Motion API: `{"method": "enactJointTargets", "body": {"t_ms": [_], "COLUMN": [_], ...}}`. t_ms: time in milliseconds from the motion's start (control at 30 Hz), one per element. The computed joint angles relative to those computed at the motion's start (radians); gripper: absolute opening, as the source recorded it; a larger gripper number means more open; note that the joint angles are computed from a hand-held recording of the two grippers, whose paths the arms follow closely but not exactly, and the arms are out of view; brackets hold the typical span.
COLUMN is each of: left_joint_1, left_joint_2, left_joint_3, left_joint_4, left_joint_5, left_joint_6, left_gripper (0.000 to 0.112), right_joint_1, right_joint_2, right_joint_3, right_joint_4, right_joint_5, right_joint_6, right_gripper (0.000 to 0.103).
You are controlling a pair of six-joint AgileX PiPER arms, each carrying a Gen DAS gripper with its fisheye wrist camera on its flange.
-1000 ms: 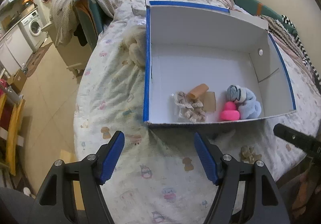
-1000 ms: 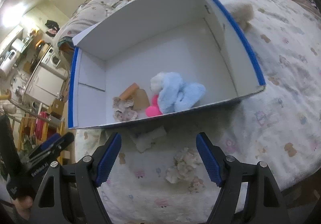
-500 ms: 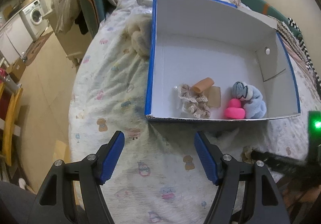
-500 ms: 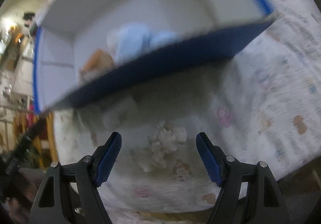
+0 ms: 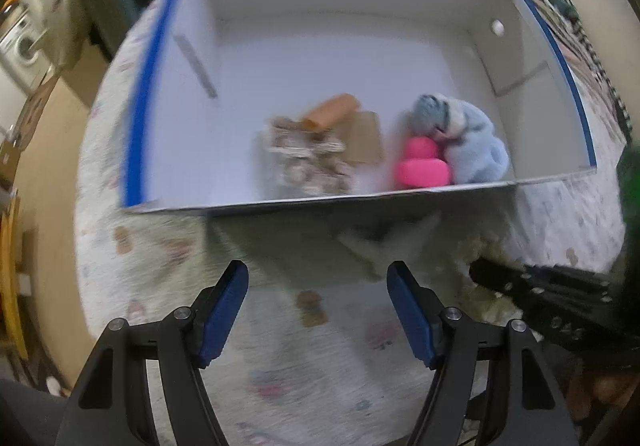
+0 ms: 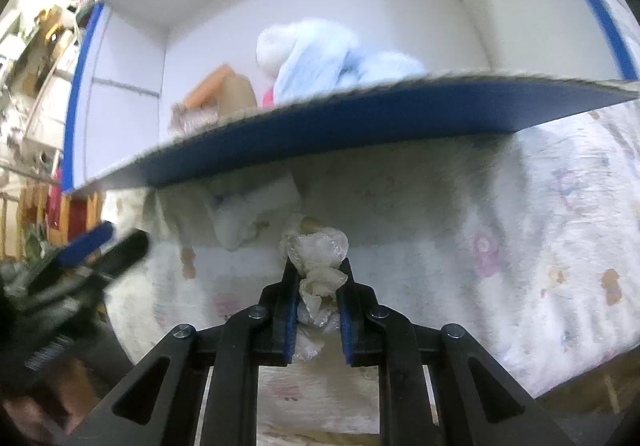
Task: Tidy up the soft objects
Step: 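Grasp the white crumpled paper with the right gripper while the left grasps the white sock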
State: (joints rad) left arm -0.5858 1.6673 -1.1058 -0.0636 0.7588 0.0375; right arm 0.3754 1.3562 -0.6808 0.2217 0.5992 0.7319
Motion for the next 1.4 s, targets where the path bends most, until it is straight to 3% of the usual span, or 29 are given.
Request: {"method": "enactJointTargets", "body": {"t_ms": [400,433,533,600,1100,1400], "left_joint_1": [-0.126,-0.131,-0.139,-0.145,-0.087,0.029], "left_joint_2": [0.189,0.201,0.24,0.251,0.155,-0.009], "left_joint_3": [-0.117,-0.124,-0.161,-0.173,-0.103,0.053], "left_joint_4": [0.008,0.018,0.038,0.032,-0.027,-0.05], "left_joint_5": [-0.007,-0.005,0.026,0.024,0.034,0.013], "left_joint_6": [0.049,0.04,0.023,0.022,0.053,0.107], "left_gripper": [0.069,0.065,0.028,0.023,0.021,0.021], "right_joint_1": [-0.113,-0.104,-0.106,-0.107,-0.062,-0.043], "right_joint_2": [-0.143,-0.122,-0.111,-0.127,-0.128,-0.159], "right_joint_3": [0.097,0.088,0.084,0.095,0.079,0.076], "right_joint_4": [0.035,0.035,0.05,0.045,0.017,-0.011], "right_joint_5": [0.025,0.013,-0.001,0.004,0.007,0.028], "right_joint_6": [-0.047,-0.037,-0.048,-0.049,-0.02,-0.001], "right_gripper": [0.019,0.019,0.019,0.019,0.019,0.019]}}
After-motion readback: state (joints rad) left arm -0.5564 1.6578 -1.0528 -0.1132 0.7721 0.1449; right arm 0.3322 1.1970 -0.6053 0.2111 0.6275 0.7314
